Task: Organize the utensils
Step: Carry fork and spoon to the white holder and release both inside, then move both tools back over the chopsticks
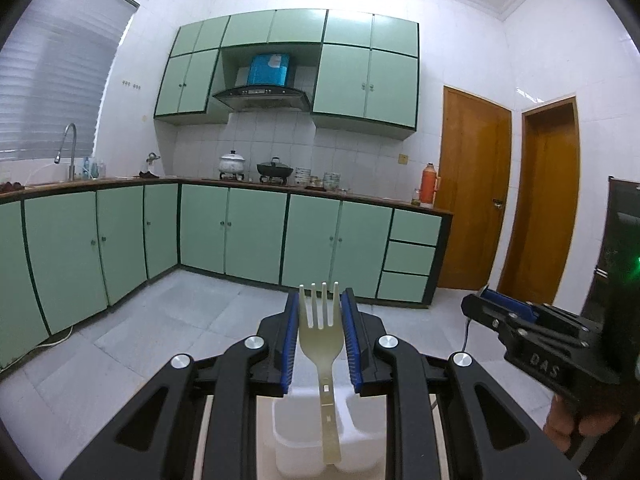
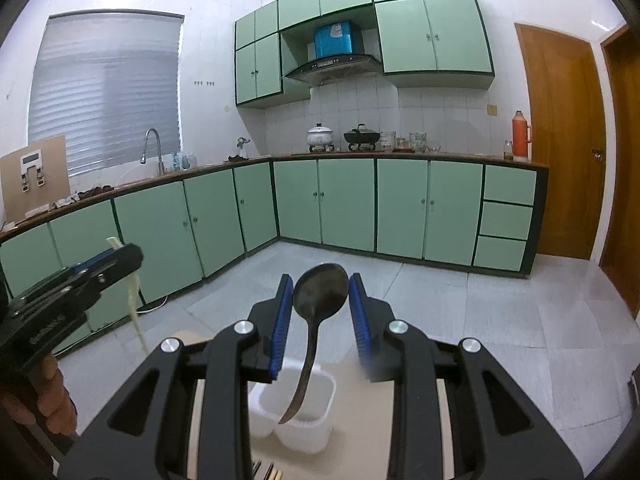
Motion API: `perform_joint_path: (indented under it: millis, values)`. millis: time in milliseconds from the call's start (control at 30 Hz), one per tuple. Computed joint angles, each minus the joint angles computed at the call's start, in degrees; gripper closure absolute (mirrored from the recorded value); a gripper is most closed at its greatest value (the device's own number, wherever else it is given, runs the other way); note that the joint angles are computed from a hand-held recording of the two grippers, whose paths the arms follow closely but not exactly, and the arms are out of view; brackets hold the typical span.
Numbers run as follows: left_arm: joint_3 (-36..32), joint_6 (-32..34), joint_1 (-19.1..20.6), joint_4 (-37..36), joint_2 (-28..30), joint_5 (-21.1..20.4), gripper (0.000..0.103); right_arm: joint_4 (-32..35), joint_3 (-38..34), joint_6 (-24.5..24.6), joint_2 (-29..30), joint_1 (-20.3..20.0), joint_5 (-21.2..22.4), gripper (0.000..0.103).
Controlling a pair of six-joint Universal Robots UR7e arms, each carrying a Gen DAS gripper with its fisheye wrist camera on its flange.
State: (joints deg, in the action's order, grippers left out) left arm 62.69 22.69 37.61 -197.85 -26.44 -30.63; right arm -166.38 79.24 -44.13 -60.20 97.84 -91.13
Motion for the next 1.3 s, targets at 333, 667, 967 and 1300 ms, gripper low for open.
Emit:
perform_joint_path:
  millis: [333,667,967,1300]
  values:
    - [-6.16,-7.82,5.37,12.40,4.44,-0.61,0.082,3.81,-6.00,-0.40,7.08,-1.83,-3.07,0.076]
    - [-1.62,-13.40,5.76,17.10,2.18,-0.10,0.067,6.93,-4.13,0.99,6.64,-2.40,-3.20,0.066]
    - [10.82,-16.60,1.16,12.81,-4.13,5.36,0.044,-1.16,8.24,2.18,-2.85,-3.59,-1.54,0.040]
    - [34.73,-46.83,-5.37,33.08,-15.84,8.08,0.018,-9.49,31.08,2.85,-16.79,-7.71,-4.28,0.009]
